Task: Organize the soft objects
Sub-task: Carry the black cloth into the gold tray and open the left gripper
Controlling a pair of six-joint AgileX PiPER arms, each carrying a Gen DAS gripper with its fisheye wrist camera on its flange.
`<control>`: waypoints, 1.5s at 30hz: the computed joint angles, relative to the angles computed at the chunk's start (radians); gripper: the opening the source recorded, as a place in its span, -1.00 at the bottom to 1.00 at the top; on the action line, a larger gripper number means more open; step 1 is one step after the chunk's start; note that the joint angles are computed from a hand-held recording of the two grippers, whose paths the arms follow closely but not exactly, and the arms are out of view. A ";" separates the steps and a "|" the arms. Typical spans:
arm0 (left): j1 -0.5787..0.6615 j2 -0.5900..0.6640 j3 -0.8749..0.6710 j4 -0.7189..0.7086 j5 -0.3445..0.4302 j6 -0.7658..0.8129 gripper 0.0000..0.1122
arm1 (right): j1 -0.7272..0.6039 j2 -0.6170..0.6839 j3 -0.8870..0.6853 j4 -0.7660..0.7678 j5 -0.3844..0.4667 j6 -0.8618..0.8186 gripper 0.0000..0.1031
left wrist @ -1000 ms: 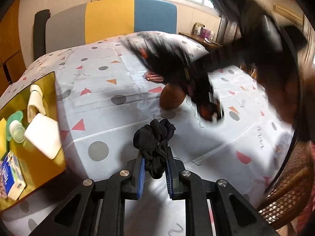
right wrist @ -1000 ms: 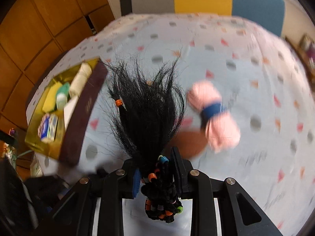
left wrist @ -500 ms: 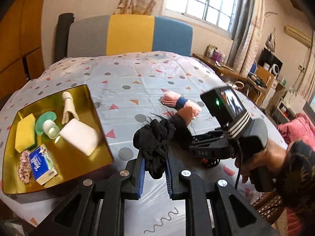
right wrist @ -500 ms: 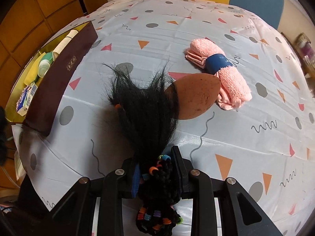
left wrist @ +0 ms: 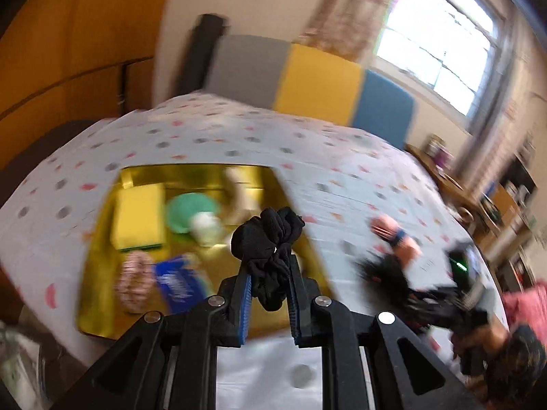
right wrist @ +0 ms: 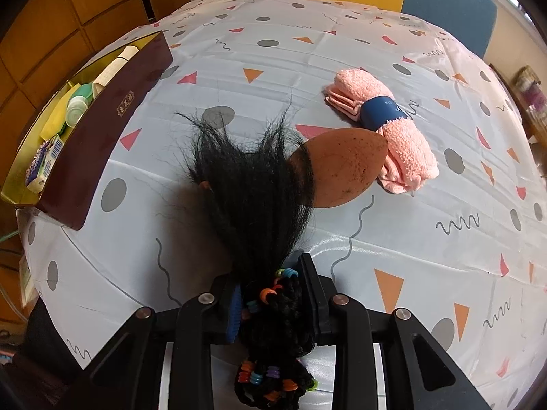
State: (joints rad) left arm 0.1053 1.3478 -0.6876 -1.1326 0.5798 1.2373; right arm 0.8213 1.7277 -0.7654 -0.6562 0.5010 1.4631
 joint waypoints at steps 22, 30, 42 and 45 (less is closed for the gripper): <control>0.040 0.587 -0.538 0.251 0.084 -0.515 -0.55 | 0.003 0.017 -0.015 -0.017 0.012 -0.003 -0.41; 0.017 0.609 -0.529 0.335 0.041 -0.586 -0.36 | 0.005 0.015 -0.013 -0.022 0.012 0.004 -0.40; -0.052 0.364 -0.259 0.434 -0.231 -0.483 -0.24 | 0.015 0.028 -0.025 -0.039 0.035 0.012 -0.40; -0.054 0.285 -0.187 0.379 -0.264 -0.419 -0.24 | 0.019 0.030 -0.026 -0.047 0.039 0.019 -0.40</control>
State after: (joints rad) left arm 0.0514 1.6324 -0.8742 -0.7540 0.3160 0.8180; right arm 0.8404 1.7581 -0.7914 -0.7037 0.5397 1.4824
